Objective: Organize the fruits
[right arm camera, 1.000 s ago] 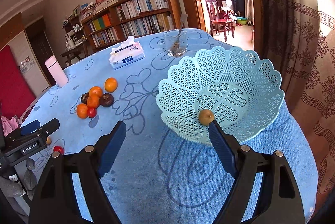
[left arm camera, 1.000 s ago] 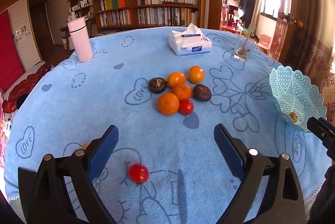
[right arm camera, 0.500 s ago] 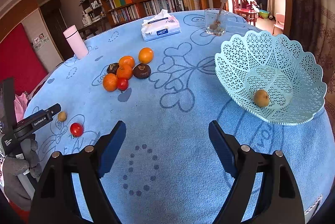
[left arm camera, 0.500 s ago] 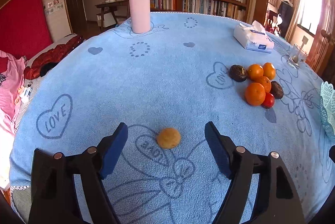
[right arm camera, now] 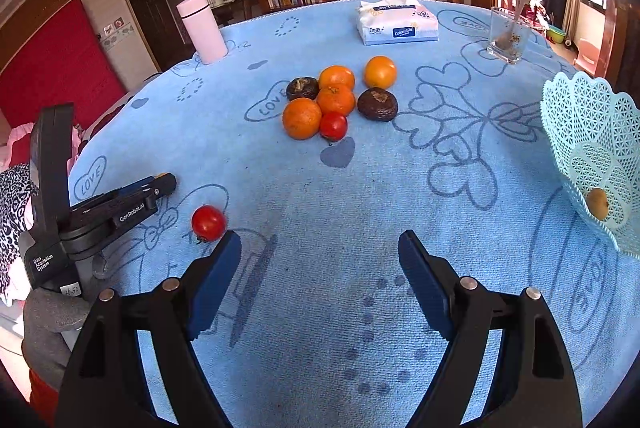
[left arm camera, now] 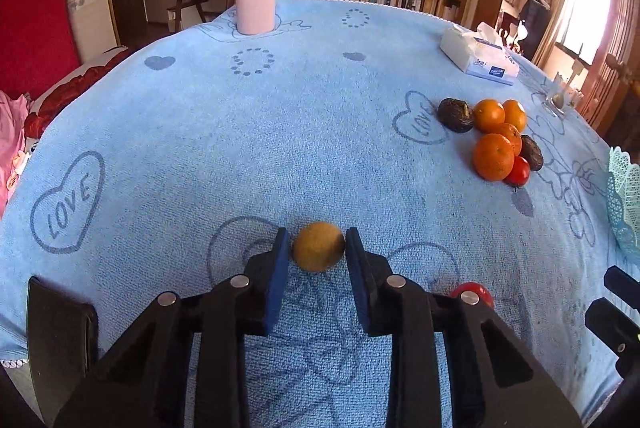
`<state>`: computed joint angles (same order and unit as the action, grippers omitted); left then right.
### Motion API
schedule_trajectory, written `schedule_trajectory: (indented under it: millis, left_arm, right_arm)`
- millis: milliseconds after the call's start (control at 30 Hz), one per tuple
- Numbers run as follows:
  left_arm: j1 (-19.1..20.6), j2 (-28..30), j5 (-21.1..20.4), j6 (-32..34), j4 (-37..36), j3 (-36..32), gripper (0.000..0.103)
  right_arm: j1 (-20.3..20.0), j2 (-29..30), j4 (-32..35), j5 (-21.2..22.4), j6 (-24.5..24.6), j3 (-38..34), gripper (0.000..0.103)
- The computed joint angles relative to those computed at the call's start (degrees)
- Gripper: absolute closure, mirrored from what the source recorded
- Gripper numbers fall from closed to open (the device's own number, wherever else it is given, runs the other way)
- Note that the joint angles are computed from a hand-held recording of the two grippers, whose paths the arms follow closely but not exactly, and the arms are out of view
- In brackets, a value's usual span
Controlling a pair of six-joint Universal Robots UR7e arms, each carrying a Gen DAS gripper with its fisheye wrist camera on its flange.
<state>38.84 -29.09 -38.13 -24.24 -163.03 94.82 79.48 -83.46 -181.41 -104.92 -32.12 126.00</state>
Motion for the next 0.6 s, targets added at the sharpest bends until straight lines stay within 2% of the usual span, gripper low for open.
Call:
schedule_trajectory:
  millis: [67, 133, 433, 567, 600]
  left_arm:
    - [-0.27, -0.21, 0.12, 0.69, -0.91, 0.35, 0.075]
    - [-0.59, -0.57, 0.43, 1.11, -1.79, 0.64, 0.075]
    - [-2.15, -2.37, 2.57, 2.74, -6.02, 2.42, 0.075]
    - [-2.19, -2.69, 2.49, 2.15, -6.40, 2.80, 0.075]
    - [-2.15, -2.77, 2.37, 1.93, -6.31, 2.88, 0.075]
  right_arm:
    - [1.00, 1.21, 0.62, -0.14, -0.72, -0.31, 0.024]
    - [1.79, 2.22, 2.18, 0.26, -1.21, -0.74, 0.033]
    - [3.51, 7.26, 8.94, 1.12, 0.12, -4.74, 0.061]
    - [3.99, 9.34, 10.36, 0.83, 0.84, -6.79, 0.064]
    - [4.06, 9.66, 10.79, 1.00, 1.01, -7.15, 0.067]
